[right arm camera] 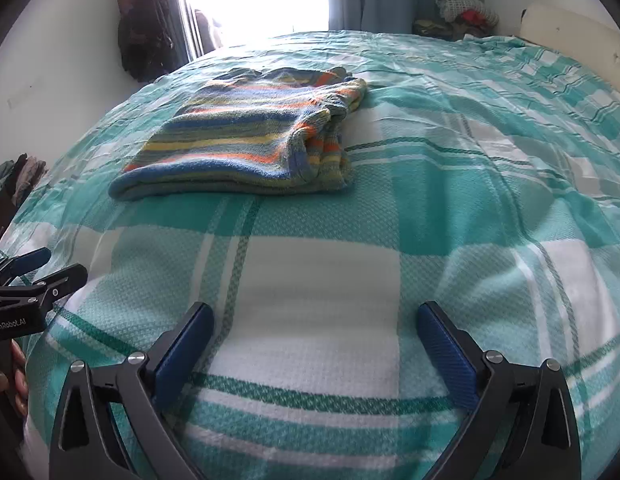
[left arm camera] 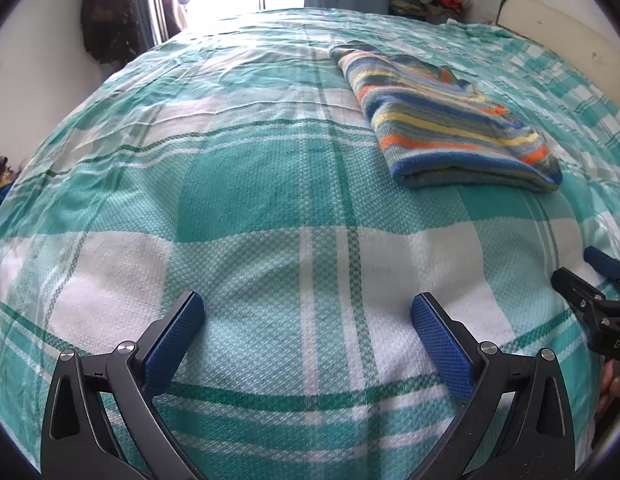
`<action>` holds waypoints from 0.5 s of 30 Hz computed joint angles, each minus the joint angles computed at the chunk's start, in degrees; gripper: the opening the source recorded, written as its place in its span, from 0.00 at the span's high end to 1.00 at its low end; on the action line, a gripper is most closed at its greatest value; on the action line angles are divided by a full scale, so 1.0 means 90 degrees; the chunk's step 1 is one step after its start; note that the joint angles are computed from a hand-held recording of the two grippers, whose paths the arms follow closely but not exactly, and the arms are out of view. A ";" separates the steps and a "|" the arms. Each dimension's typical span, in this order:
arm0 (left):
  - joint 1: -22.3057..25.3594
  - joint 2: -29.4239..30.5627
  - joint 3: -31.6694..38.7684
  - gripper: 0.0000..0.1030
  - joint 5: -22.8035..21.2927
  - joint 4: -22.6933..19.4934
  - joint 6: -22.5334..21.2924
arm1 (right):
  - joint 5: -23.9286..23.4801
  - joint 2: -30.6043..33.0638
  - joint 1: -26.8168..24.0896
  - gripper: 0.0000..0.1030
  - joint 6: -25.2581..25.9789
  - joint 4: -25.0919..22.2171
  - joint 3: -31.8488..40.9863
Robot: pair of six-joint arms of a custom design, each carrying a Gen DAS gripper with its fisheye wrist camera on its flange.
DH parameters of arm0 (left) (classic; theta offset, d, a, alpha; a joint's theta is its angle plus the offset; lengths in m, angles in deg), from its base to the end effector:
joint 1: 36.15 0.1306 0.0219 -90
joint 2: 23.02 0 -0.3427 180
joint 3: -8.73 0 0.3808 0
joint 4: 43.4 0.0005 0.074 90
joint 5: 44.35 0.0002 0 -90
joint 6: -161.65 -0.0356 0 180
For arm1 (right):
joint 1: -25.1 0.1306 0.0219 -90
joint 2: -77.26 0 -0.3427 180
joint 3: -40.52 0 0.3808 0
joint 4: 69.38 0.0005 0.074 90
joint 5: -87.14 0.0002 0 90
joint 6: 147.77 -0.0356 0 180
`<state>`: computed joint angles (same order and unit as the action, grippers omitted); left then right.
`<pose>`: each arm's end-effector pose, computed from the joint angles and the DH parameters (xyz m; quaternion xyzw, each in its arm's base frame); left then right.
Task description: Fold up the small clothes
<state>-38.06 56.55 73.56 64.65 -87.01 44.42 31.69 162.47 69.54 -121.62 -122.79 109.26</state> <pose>0.3838 -0.0249 0.2790 0.2823 0.9071 -0.0960 0.2972 0.2957 0.2610 0.2671 0.2096 0.9180 -0.0361 0.3347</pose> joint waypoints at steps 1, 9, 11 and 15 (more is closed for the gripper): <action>0.0007 -0.0004 -0.0002 0.00 0.0017 -0.0013 -0.0005 | 0.0080 -0.0009 0.0057 0.02 -0.0084 -0.0044 -0.0009; 0.0091 0.0230 0.0397 0.01 0.0180 -0.0680 -0.0487 | -0.0505 -0.0026 -0.0219 0.01 0.0280 -0.0306 0.0188; 0.0148 0.0417 0.0780 0.02 0.0297 -0.1109 -0.0468 | -0.0644 -0.0201 -0.0379 0.02 0.0484 -0.0478 0.0281; 0.0264 0.0440 0.0941 0.01 0.0614 -0.0415 0.0259 | 0.0327 -0.0644 -0.0614 0.00 0.0530 -0.0982 0.0308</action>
<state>-35.69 60.51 82.03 70.18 -90.74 46.74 34.64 156.68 64.01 -116.85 -131.63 112.03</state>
